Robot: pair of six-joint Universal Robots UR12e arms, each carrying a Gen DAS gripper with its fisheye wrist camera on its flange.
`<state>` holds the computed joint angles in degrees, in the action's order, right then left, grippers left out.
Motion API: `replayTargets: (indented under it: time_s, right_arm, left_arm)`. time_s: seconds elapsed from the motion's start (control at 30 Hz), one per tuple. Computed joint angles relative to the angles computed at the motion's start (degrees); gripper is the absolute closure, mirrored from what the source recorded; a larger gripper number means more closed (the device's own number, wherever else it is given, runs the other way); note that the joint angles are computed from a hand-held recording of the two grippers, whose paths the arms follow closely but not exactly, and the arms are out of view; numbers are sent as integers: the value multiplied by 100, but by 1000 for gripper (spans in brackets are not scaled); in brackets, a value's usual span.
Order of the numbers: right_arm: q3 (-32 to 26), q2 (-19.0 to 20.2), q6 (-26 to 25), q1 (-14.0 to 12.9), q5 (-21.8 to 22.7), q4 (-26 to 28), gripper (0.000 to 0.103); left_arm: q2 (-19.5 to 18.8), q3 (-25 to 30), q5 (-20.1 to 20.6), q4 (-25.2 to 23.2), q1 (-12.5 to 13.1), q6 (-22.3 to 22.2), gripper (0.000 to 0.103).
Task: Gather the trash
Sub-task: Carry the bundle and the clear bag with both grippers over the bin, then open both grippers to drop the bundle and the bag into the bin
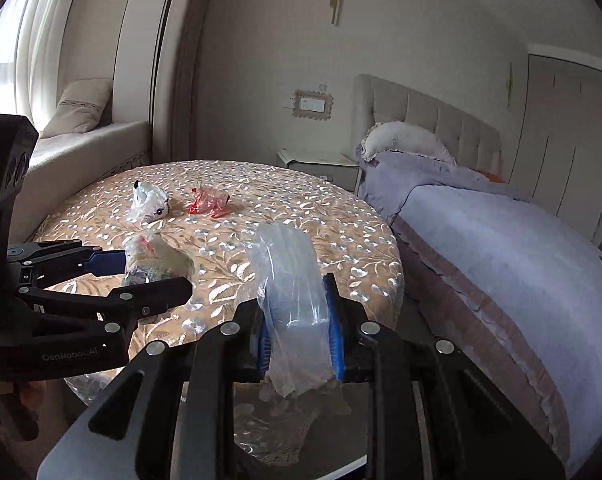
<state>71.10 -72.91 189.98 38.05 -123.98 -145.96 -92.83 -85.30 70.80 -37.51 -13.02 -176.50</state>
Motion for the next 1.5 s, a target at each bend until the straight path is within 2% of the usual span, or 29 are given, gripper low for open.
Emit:
replayTargets:
  time_s: [0.27,0.47,0.73,0.97,1.1,1.13,1.2,1.23,1.37,1.5]
  right_arm:
    - [749,-517,673,39,-613,275,78]
    - [1195,-845,1287,23,-974,702,78]
    - [1731,-1145,1806,-86,-895,835,78]
    - [2088,-1362,2124,-235,-803,920,78]
    - [2258,-1468,2207,-316,-802,1063,77]
    - [2304,-1505,2252,-342,-777,1111,77]
    - [2392,-1561,2352,-395,-721,1163,77]
    - [2426,-1581,2400,-417,-690,1179,76]
    - [2520,-1617,2474,-481,-560,1165,76]
    - [2547,-1596,2388,-525,-338,1104,76]
  left_arm:
    - [3,-171,-478,-13,-331,211,49]
    - [-103,-162,-699,-341,-610,528,49]
    - [-191,-182,-758,-569,-925,982,49]
    - [-356,-103,-681,-1023,-1145,1361,49]
    - [-496,29,-695,-1480,-1251,1516,49]
    - [-539,88,-661,-1649,-1285,1578,47]
    - [-661,265,-544,-2076,-1362,1638,19]
    - [-701,294,-465,-2098,-1378,1545,5]
    - [-724,288,-154,-1944,-1409,1449,5]
    - [-638,180,64,-1469,-1366,1211,5]
